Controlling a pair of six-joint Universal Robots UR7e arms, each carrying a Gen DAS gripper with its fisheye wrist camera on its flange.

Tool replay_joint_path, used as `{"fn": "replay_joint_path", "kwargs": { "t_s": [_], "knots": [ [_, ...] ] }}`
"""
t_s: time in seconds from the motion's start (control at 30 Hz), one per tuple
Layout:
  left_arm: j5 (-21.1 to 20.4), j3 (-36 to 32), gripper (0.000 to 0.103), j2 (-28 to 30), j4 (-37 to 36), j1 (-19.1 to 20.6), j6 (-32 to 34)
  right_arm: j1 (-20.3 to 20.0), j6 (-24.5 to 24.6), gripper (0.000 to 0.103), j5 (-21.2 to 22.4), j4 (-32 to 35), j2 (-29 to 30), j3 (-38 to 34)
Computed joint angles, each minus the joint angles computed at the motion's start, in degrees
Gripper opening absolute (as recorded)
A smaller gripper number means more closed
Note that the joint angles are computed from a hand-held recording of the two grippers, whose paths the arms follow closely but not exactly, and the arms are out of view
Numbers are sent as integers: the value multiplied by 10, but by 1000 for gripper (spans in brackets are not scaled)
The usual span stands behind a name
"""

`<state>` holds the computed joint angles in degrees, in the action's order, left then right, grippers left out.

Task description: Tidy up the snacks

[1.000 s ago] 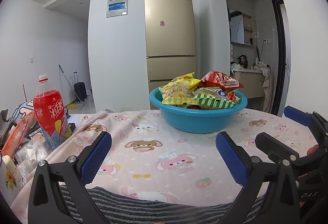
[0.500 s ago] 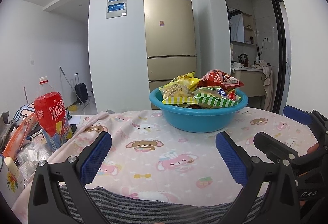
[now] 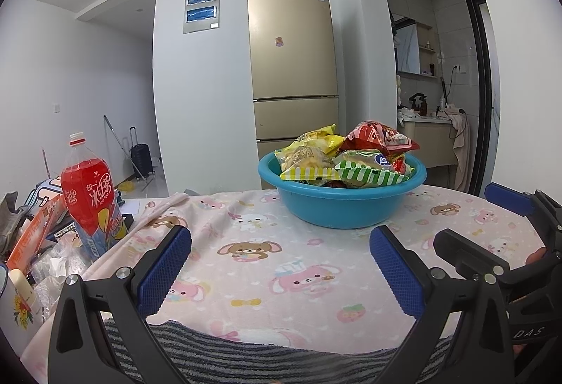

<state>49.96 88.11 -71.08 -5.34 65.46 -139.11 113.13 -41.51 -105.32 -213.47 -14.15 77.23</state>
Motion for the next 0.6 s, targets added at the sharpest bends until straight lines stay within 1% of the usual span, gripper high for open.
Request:
{"fn": "replay_joint_path", "kwargs": {
  "t_s": [0.6],
  "knots": [
    [-4, 0, 103, 0, 0, -1, -1, -3, 6, 103, 3, 17, -4, 1]
  ]
}}
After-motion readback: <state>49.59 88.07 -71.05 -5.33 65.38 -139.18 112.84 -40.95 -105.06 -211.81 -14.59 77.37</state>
